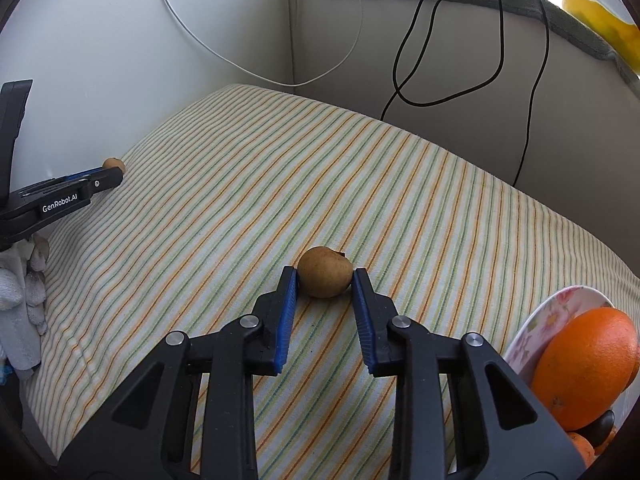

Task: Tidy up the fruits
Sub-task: 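Grasp one small kiwi with the left tool while the right tool grasps the other kiwi, then carry the kiwi in the left tool while the right tool carries its kiwi over the plate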

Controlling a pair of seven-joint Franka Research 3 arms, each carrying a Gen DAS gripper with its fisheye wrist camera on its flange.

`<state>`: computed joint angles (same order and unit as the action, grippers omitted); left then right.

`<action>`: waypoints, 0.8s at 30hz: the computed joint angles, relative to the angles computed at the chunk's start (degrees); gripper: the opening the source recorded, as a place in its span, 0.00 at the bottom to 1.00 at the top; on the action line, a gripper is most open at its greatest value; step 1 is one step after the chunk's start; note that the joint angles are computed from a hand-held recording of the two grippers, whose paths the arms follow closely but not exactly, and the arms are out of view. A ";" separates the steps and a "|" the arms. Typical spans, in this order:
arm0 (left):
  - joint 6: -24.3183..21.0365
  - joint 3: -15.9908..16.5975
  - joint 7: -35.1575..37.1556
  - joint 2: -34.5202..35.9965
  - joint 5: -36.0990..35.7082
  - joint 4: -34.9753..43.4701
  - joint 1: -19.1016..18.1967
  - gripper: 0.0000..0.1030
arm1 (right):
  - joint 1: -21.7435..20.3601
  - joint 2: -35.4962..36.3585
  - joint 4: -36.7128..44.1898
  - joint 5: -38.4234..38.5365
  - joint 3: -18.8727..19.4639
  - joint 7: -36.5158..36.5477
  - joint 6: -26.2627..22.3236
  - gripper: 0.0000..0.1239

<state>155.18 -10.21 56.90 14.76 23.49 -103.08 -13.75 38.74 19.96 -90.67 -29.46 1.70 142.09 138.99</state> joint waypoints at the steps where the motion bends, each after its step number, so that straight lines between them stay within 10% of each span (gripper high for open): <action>1: 0.07 0.11 -0.16 -0.02 0.36 -0.03 -0.14 0.21 | 0.00 -0.12 -0.16 -0.09 -0.04 0.07 0.15 0.23; 24: 10.70 -3.26 6.44 -10.34 -6.14 -12.18 0.23 0.21 | -2.49 -11.92 -12.70 -2.99 3.14 4.72 9.92 0.23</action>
